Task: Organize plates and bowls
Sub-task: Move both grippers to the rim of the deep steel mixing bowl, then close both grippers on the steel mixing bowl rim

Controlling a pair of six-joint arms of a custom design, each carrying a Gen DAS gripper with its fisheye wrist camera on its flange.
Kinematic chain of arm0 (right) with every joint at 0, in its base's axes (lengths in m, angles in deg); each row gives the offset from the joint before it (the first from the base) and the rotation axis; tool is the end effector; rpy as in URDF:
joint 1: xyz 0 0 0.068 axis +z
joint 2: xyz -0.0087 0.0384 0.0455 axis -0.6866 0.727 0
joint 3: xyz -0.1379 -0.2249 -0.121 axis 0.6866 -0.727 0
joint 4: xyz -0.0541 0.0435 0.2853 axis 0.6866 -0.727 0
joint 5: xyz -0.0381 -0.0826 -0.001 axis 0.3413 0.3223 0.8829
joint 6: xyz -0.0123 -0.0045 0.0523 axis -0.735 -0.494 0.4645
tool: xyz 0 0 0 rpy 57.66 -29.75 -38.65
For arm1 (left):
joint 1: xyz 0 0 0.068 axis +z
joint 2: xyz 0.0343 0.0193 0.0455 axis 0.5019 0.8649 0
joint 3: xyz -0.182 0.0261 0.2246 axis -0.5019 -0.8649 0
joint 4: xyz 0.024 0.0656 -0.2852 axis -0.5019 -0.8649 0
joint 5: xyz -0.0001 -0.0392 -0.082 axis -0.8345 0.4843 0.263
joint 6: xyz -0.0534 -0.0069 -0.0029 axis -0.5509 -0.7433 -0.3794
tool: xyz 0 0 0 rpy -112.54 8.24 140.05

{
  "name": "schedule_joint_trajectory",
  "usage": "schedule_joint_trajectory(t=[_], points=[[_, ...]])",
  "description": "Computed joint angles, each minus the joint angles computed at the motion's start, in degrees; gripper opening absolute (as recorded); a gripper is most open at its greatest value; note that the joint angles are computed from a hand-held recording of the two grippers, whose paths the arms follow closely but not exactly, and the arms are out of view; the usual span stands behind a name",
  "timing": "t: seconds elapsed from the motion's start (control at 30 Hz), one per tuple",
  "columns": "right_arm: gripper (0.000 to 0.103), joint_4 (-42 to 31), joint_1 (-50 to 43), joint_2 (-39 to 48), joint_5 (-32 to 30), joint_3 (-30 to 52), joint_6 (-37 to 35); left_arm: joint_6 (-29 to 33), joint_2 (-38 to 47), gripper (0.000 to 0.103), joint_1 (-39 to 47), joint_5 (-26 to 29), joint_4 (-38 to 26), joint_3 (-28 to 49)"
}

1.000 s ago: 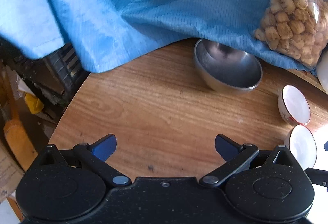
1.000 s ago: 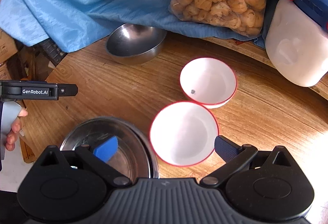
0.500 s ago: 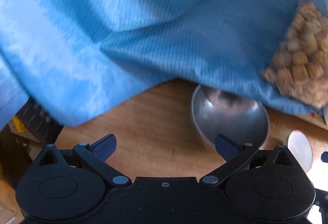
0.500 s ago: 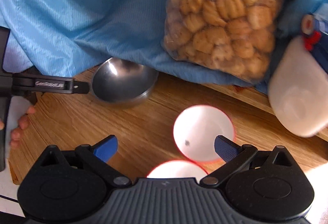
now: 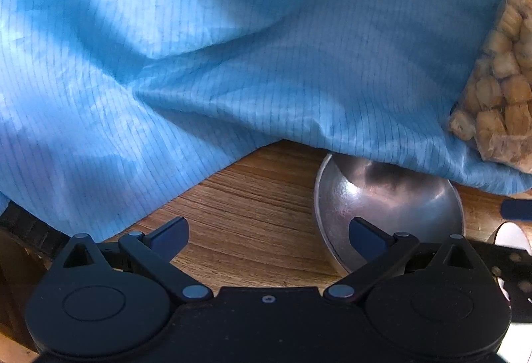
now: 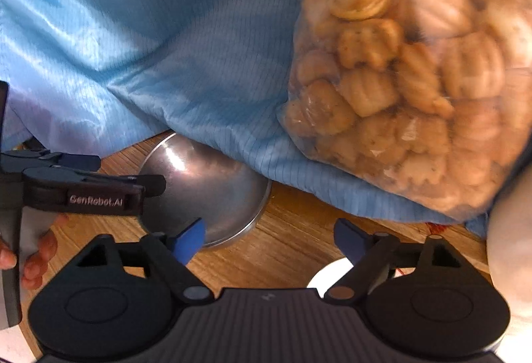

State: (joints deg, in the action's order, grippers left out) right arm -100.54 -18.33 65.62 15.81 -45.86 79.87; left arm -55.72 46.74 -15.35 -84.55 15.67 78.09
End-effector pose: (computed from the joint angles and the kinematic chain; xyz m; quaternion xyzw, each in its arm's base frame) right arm 0.1182 0.0501 0.1052 -0.0295 0.9636 0.0398 0.2626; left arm 0.1911 -0.1789 0.0500 0.0838 0.9476 -0.0493 0.3044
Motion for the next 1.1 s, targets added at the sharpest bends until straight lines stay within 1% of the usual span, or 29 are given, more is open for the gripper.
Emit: schedule_joint_trajectory(t=[0.07, 0.17, 0.23, 0.27, 0.33, 0.37, 0.47, 0.53, 0.6, 0.67, 0.73, 0.77, 0.8, 0.83, 0.9, 0.97, 1.03, 1.1], points=[[0.079, 3.18, -1.08, 3.89, -1.04, 0.12, -0.69, -0.27, -0.28, 0.102, -0.88, -0.45, 0.32, -0.48], [0.077, 6.50, -2.73, 6.79, -3.64, -0.04, -0.74, -0.43, -0.99, 0.097, -1.89, -1.32, 0.31, -1.03], [0.069, 8.07, -4.32, 7.82, -5.97, -0.23, -0.83, -0.32, -1.47, 0.095, -1.99, -0.77, 0.68, -1.47], [0.067, 8.68, -4.77, 8.33, -6.65, -0.34, -0.83, -0.43, -1.65, 0.095, -2.12, -0.91, 1.21, -1.83], [0.058, 9.91, -5.15, 9.64, -7.37, -0.45, -0.78, -0.43, -2.05, 0.089, -2.63, -1.78, 2.16, -2.47], [0.057, 10.41, -5.23, 10.39, -7.60, -0.40, -0.70, -0.37, -2.16, 0.085, -2.69, -1.76, 2.38, -2.66], [0.056, 10.82, -4.99, 12.47, -7.33, 0.18, -0.11, -1.21, -3.01, 0.077, -2.57, -0.52, 2.97, -3.56], [0.056, 11.49, -4.83, 13.77, -7.21, 0.43, 0.63, -1.95, -3.80, 0.076, -2.82, -0.49, 2.78, -4.07], [0.056, 12.39, -4.66, 14.50, -7.10, 0.31, 1.36, -3.03, -3.64, 0.072, -2.96, -0.60, 2.72, -4.12], [0.054, 13.54, -4.72, 15.40, -7.42, 0.08, 1.55, -4.21, -3.67, 0.070, -2.34, 0.86, 2.32, -4.16], [0.046, 15.29, -5.35, 16.68, -8.65, -0.11, 1.33, -5.51, -3.77, 0.065, -1.78, 2.36, 2.47, -4.29], [0.041, 15.99, -5.88, 16.53, -9.63, -0.45, 1.24, -5.77, -3.63, 0.060, -1.60, 3.09, 2.70, -4.25], [0.033, 15.87, -6.62, 15.90, -10.67, -0.70, 0.94, -5.91, -3.73, 0.053, -1.55, 3.92, 2.68, -4.19], [0.028, 15.95, -7.01, 15.40, -11.43, -0.94, 0.84, -5.79, -4.07, 0.049, -1.36, 5.20, 2.69, -4.21], [0.027, 15.64, -6.91, 14.26, -11.72, -1.39, 0.71, -5.91, -4.70, 0.030, -1.81, 6.18, 1.63, -3.85], [0.026, 14.21, -6.33, 12.27, -11.82, -1.88, 1.31, -6.20, -5.69, 0.018, -3.54, 5.61, -0.29, -3.46], [0.025, 11.52, -5.01, 9.10, -11.06, -2.44, 2.25, -6.76, -6.84, 0.018, -5.77, 3.79, -3.05, -3.13], [0.024, 7.96, -4.02, 4.81, -11.08, -3.13, 3.14, -7.87, -8.20, 0.018, -7.24, 3.08, -4.36, -3.81]])
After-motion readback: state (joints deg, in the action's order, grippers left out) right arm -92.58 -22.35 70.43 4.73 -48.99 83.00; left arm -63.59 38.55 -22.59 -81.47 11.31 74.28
